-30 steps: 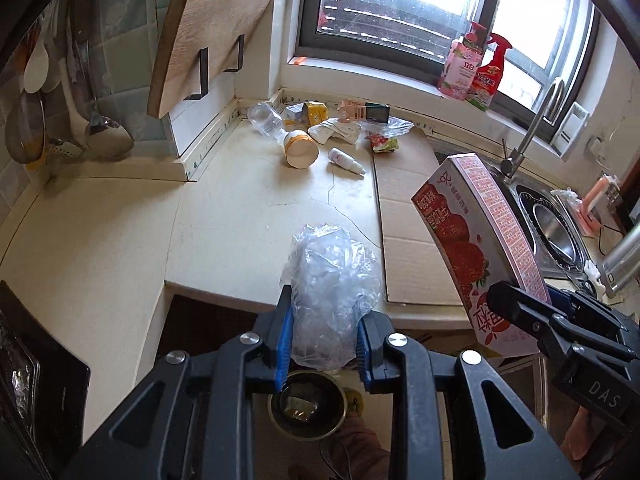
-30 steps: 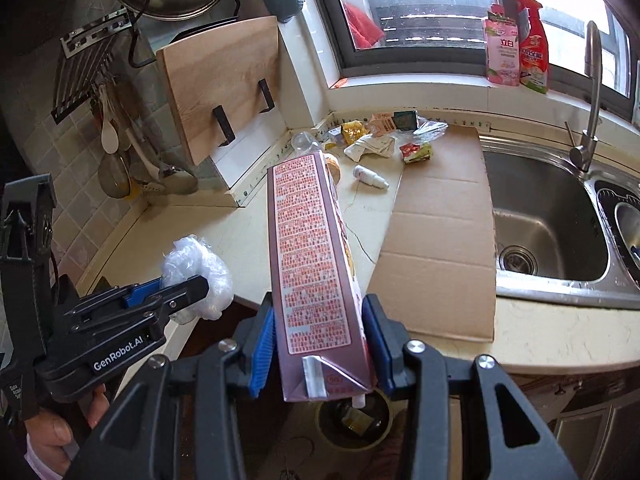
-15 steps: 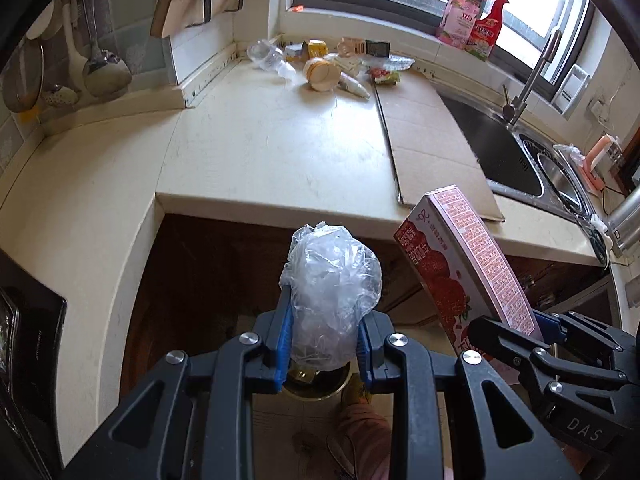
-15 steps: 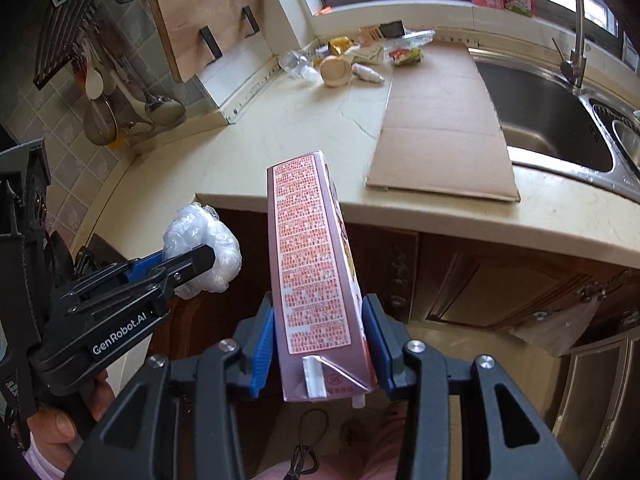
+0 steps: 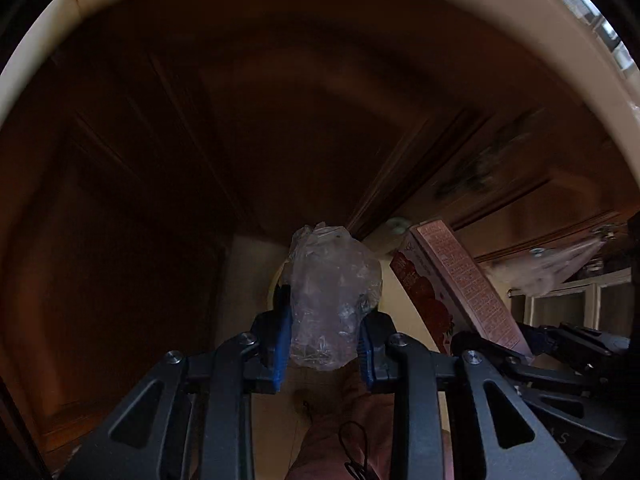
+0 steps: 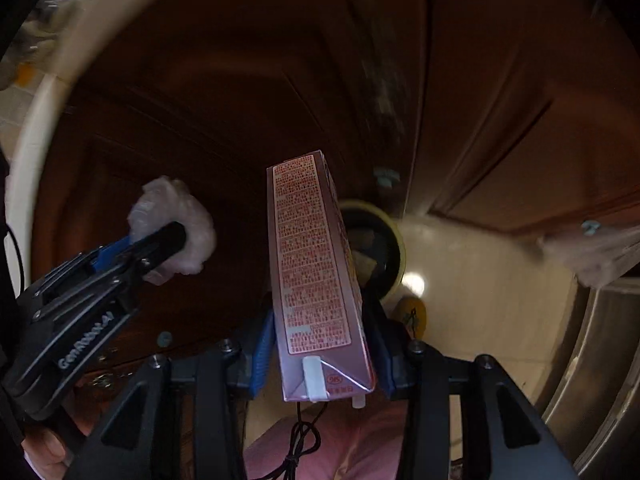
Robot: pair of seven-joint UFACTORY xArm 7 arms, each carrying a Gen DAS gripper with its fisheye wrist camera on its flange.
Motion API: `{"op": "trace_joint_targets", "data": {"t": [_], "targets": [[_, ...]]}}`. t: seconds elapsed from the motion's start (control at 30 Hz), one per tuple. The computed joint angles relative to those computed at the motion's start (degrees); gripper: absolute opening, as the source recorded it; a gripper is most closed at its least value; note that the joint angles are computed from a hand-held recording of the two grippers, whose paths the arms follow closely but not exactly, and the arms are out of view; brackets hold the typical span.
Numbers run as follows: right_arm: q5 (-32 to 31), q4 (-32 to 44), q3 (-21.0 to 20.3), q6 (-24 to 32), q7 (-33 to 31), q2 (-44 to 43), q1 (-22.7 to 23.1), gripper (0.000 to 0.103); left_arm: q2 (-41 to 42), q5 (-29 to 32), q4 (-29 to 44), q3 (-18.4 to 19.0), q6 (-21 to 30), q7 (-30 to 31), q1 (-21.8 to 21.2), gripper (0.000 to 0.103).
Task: Collect trash
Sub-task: 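Carry carton and plastic bag down over the bin and open both tools, then raise both tools back toward the counter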
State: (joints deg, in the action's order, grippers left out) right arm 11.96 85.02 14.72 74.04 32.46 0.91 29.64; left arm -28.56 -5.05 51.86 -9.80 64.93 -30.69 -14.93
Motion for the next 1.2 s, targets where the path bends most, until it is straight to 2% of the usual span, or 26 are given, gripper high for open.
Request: {"op": "trace_joint_targets", "data": {"t": [0.13, 0.23, 0.33, 0.4, 0.43, 0.47, 0.53, 0.67, 0.8, 1.03, 1.2], "targets": [[1.7, -8.4, -0.3, -6.5, -2.5, 3.7, -0.4, 0.043, 3.4, -1.5, -9.5, 0.3, -10.9, 0.2, -0.3, 0.027], [1.4, -12.0, -0.4, -11.5, -3.5, 7.6, -0.2, 0.043, 7.8, -2.2, -14.0, 0.7, -17.7, 0.8, -0.8, 0.028], [1.2, -14.6, -0.4, -16.6, -5.1, 11.1, -0.1, 0.043, 13.2, -3.4, -16.1, 1.3, -23.3, 1.7, -1.4, 0.035], [1.8, -15.6, 0.0, -19.7, -7.4, 13.3, -0.1, 0.045, 15.9, -4.6, -17.1, 1.9, -25.9, 2.9, -1.8, 0.05], [1.7, -15.6, 0.0, -20.4, -8.1, 14.2, -0.1, 0.045, 16.8, -4.6, -17.4, 1.9, -26.7, 3.1, -1.8, 0.067], [0.7, -15.6, -0.1, -21.1, -8.1, 14.9, 0.3, 0.045, 16.9, -4.0, -18.1, 1.9, -27.5, 2.9, -1.6, 0.078], [-1.1, -16.0, -0.2, -22.0, -7.9, 15.5, 0.9, 0.045, 16.9, -1.9, -18.8, 1.4, -28.3, 1.0, -1.1, 0.08], [-1.3, -15.3, 0.2, -20.5, -7.4, 15.1, 1.2, 0.046, 16.1, -1.1, -18.8, 1.4, -27.1, -0.6, -1.0, 0.08], [0.6, -15.8, 0.4, -18.8, -8.3, 11.8, 0.6, 0.046, 11.1, 1.2, -18.7, 0.7, -23.4, -3.3, -0.7, 0.08], [1.3, -12.1, 0.2, -11.8, -7.9, 4.6, 0.3, 0.046, 2.3, 2.3, -11.5, 1.2, -9.4, -3.4, -0.2, 0.08], [0.8, -5.6, 0.2, -5.6, -5.4, 0.3, 0.5, 0.046, -3.2, 2.3, -4.0, 1.7, -1.6, -2.3, 1.0, 0.08]]}}
